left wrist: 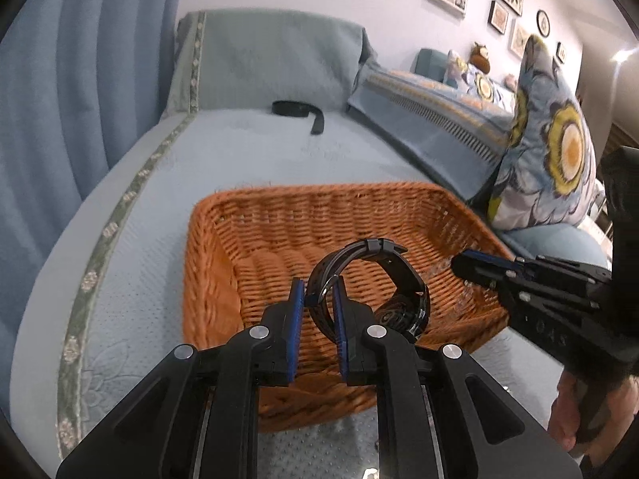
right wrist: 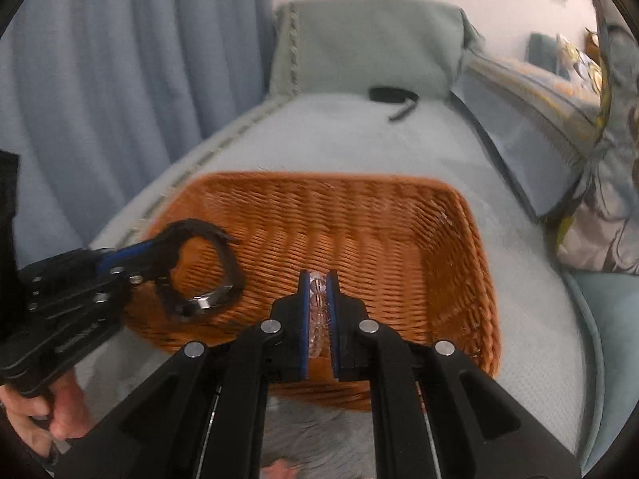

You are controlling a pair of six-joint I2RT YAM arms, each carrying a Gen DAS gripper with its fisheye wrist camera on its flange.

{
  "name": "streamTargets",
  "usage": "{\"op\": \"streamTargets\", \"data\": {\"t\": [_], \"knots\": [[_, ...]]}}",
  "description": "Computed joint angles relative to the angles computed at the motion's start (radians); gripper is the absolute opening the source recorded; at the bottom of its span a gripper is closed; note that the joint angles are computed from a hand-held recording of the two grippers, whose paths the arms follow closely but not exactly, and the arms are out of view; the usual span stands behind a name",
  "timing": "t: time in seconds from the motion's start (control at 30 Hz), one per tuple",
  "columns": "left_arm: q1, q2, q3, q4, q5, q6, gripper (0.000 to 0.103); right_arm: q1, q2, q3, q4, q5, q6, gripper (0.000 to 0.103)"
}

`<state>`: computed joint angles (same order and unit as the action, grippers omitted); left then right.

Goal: Organize jewelry
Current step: 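Carry both items into the wicker basket and open both tools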

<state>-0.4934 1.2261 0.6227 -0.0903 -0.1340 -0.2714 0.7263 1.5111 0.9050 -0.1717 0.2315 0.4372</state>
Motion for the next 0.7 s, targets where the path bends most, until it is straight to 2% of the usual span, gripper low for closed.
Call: {"op": "streamTargets", "data": {"t": [0.13, 0.2, 0.23, 0.27, 0.3, 0.33, 0.37, 0.57, 0.63, 0.7], "knots": [[0.000, 0.030, -0.006, 0.024, 0.004, 0.006, 0.014, -0.042, -0.001, -0.035, 0.029, -0.021, 0.024, 0.007], [0.002, 0.019, -0.012, 0.024, 0.019, 0.007, 0.024, -0.048, -0.015, -0.044, 0.023, -0.022, 0.035, 0.008], [-0.001, -0.004, -0.026, 0.029, 0.016, 0.007, 0.026, -0.050, -0.034, -0.058, 0.030, -0.024, 0.038, 0.012], [-0.009, -0.037, -0.039, 0.026, 0.013, 0.007, 0.036, -0.048, -0.059, -0.075, 0.035, -0.017, 0.041, 0.017], [-0.013, -0.079, -0.054, 0.019, 0.015, 0.007, 0.042, -0.042, -0.100, -0.105, 0.033, -0.006, 0.045, 0.031], [-0.019, -0.143, -0.073, 0.000, 0.016, 0.004, 0.043, -0.025, -0.149, -0.129, 0.026, 0.024, 0.052, 0.050], [-0.024, -0.197, -0.084, -0.027, 0.017, 0.001, 0.043, -0.008, -0.190, -0.152, 0.024, 0.042, 0.058, 0.053], [-0.116, -0.617, -0.136, -0.294, -0.041, -0.067, 0.048, 0.163, -0.464, -0.266, -0.091, 0.139, 0.139, 0.054], [-0.193, -0.738, -0.139, -0.398, -0.100, -0.111, 0.048, 0.259, -0.531, -0.284, -0.159, 0.216, 0.188, 0.054], [-0.338, -0.828, -0.138, -0.500, -0.223, -0.186, 0.048, 0.360, -0.567, -0.297, -0.216, 0.286, 0.258, 0.054]]}}
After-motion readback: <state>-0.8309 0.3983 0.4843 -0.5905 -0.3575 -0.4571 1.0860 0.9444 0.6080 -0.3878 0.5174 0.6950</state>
